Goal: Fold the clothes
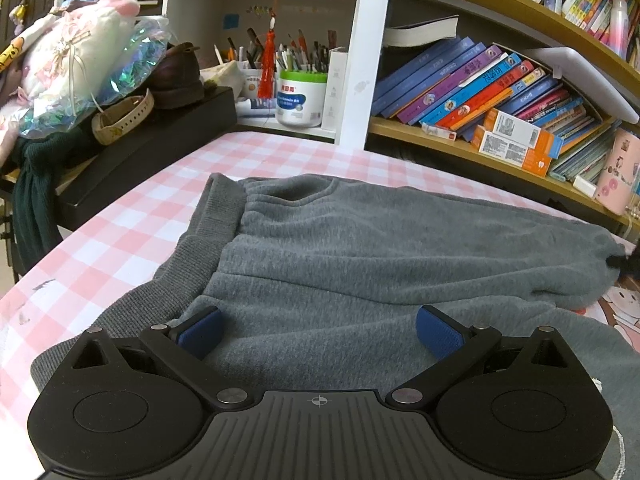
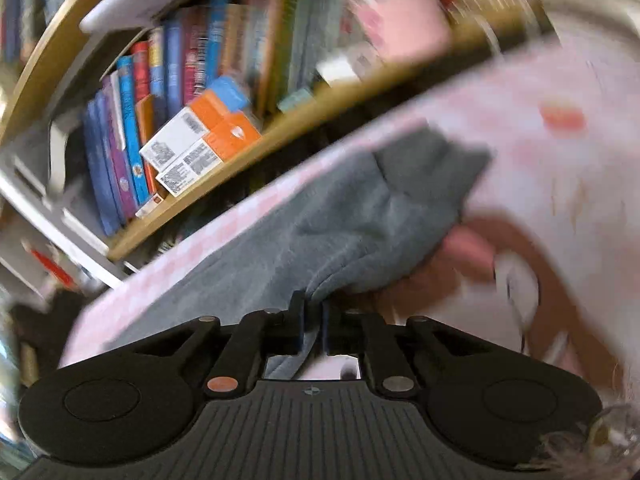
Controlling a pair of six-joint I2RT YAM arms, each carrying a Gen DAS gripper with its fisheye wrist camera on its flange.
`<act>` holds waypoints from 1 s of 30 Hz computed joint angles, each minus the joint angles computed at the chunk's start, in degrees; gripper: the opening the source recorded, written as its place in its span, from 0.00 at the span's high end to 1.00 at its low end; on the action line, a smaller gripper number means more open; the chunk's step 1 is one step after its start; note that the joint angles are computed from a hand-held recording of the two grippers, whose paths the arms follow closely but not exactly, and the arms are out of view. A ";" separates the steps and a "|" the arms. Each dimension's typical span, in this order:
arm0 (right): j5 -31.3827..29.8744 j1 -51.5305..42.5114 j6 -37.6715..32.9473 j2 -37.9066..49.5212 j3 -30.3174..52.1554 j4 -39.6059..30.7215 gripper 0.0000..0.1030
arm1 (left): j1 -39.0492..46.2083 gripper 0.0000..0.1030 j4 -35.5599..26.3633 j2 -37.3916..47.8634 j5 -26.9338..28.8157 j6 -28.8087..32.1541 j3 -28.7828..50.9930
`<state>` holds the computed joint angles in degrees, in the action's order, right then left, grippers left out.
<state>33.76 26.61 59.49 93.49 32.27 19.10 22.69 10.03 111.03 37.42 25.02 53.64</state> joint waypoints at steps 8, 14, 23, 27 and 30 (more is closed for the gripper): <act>-4.27 -2.63 -1.04 -0.26 1.69 -5.87 0.82 | -0.14 0.00 0.04 -0.02 -0.39 0.30 -0.08; 1.59 5.72 1.43 -12.73 -6.32 -10.14 0.64 | -0.61 0.00 0.27 -0.23 -1.34 0.61 -0.32; 21.48 36.86 16.22 -13.45 -1.90 -40.77 0.58 | -1.23 0.00 0.73 -0.67 -3.02 1.50 -0.94; 23.96 46.55 29.86 -5.19 4.29 -57.95 0.58 | -2.05 0.00 1.36 -1.16 -4.87 2.17 -1.66; 23.08 51.41 35.40 -1.40 6.65 -65.03 0.58 | -2.58 0.00 1.81 -1.35 -6.12 2.70 -2.08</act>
